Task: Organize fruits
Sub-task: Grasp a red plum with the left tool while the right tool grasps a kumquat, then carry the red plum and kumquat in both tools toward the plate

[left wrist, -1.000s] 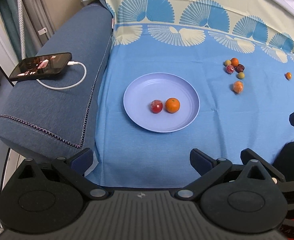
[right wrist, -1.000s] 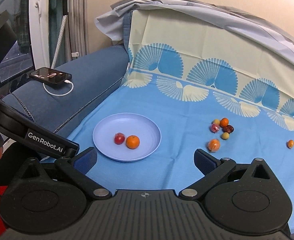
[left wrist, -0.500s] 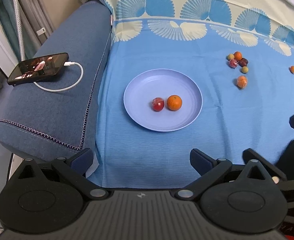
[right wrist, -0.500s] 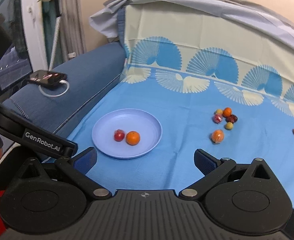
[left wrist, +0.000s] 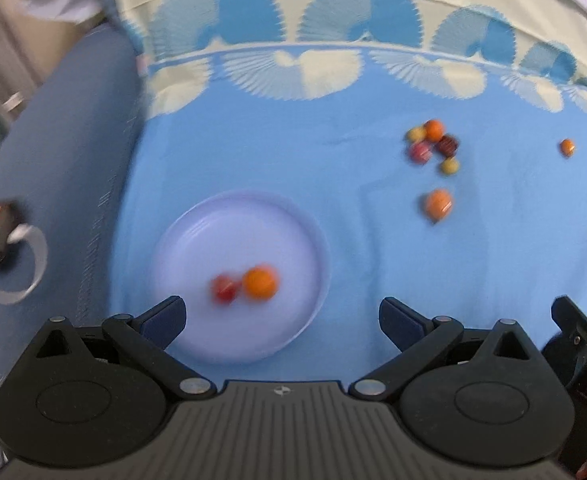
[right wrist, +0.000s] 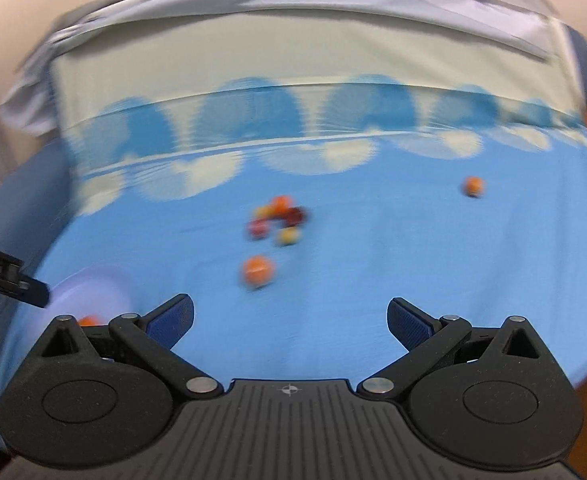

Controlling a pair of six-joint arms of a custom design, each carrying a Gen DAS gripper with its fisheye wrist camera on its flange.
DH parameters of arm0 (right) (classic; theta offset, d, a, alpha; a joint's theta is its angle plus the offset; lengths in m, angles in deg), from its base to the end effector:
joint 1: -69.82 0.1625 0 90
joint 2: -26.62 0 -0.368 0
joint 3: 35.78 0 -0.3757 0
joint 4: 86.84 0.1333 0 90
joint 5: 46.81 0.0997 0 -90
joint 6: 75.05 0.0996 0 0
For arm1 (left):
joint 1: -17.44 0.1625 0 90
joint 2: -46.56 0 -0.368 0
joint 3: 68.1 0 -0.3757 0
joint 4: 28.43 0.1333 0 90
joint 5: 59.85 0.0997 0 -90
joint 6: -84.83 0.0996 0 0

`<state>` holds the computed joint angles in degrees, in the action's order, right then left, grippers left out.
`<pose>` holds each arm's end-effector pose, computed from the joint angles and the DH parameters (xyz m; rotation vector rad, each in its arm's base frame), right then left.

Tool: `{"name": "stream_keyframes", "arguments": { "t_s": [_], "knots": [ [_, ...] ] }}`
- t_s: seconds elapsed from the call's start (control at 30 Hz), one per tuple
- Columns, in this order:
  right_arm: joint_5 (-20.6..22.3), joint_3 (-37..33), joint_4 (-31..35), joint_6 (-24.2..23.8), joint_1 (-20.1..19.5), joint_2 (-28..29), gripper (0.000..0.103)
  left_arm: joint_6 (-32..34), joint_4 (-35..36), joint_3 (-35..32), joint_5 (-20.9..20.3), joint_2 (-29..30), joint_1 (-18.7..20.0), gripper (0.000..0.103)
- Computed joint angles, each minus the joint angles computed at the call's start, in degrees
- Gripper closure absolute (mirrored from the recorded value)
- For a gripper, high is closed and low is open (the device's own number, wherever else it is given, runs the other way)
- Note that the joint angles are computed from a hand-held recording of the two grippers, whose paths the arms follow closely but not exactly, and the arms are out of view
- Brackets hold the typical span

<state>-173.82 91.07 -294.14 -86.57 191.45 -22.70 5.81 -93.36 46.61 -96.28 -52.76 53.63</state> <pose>0.2977 -0.3434 0.0774 0.6235 -2.3813 1.0131 -0.1485 -0.3731 0.3162 -0.0759 2.1033 -0.6522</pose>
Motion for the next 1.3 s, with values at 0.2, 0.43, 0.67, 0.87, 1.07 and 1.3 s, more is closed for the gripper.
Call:
{"name": "stream_keyframes", "arguments": {
  "t_s": [0.2,0.43,0.67,0.87,1.07,1.3],
  "knots": [
    [-2.02,-5.06,-6.74,-5.01,-8.16,2.66,0.001,24.7,-31.33,-2.46,5.72,13.21,8.71,0.0],
    [-0.9,-19.79,-11.12,-12.27,-18.24,10.36,0.001,46.84,-55.34,-13.08,6.23,33.15,19.44,0.0],
    [1.71,-43.6,-4.17,-15.81,-25.62,21.67,0.001,51.98,-61.13,-22.41,2.89,42.79,26.74,0.0],
    [-0.4,-62.99,4.73,-19.04,-28.56,31.9,0.001,55.62,-61.12,-27.73,1.81,47.56,29.67,0.0],
    [0.95,-64.81,4.97,-19.75,-29.94,33.59,0.001,55.34,-60.94,-29.68,-0.79,48.33,32.08,0.0],
    [1.82,-61.81,2.99,-26.68,-28.78,32.22,0.073,57.93,-62.11,-28.4,-3.34,46.4,30.18,0.07]
  ]
}}
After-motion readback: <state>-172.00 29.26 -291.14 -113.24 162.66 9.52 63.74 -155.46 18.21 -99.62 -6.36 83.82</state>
